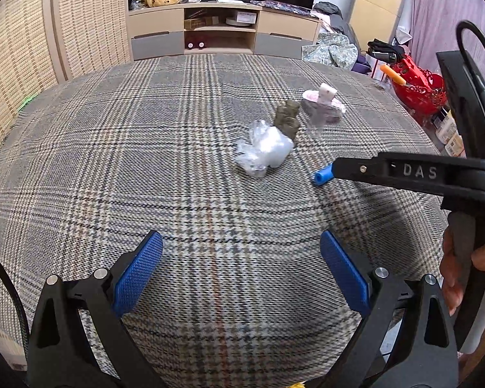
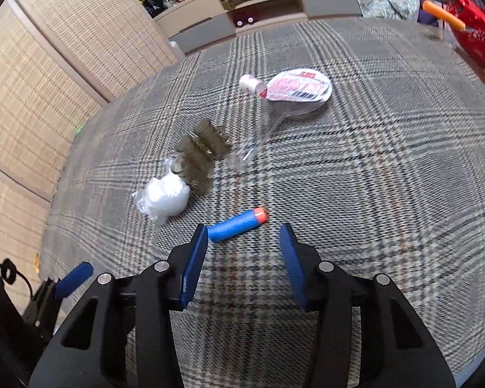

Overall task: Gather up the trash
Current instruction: 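Grasp the blue foam dart with the right tool while the left tool approaches the plastic bag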

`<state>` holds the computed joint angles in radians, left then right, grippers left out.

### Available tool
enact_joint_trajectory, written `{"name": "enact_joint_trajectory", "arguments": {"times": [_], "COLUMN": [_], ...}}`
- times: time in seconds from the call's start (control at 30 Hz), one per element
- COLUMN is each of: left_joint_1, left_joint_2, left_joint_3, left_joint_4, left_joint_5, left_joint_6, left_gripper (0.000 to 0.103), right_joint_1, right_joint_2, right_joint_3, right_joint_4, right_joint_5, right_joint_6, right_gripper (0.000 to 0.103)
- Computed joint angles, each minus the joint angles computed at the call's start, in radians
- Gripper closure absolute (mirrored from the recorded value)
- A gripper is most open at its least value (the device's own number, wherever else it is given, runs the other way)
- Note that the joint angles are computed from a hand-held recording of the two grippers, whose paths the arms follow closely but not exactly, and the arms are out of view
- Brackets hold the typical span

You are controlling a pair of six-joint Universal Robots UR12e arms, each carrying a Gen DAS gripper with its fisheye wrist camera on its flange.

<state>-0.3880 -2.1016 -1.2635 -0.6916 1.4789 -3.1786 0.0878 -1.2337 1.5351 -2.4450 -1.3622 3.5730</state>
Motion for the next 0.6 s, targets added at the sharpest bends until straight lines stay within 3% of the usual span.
{"name": "enact_joint_trajectory", "arguments": {"times": [0.3, 0.37, 0.43, 0.6], "left_joint_1": [0.007, 0.008, 0.008, 0.007], "left_joint_2": [-0.004, -0.008, -0.014, -0.042], "left_joint_3": [0.004, 0.01, 0.016, 0.049], "left_joint_4": [0.01, 0.008, 0.012, 0.016], "left_joint_5": [-0.013, -0.015, -0.019, -0.04], "left_joint_6": [0.029, 0.035, 0.041, 0.042], "left_gripper": [0.011, 0.011, 0.011, 0.016], "right_joint_1": [0.029, 0.038, 0.048, 0.029], "right_joint_2": [0.045, 0.053, 0.053, 0.021], "right_joint_3": [-0.06, -0.075, -0.076, -0.022], "right_joint_4": [0.031, 0.047, 0.06, 0.014], "right_joint_5": [-0.066, -0.096, -0.151, -0.153], "right_joint_6": [0.009, -0.011, -0.042, -0.071], "right_gripper": [0.055, 0.065, 0.089, 0.09]}}
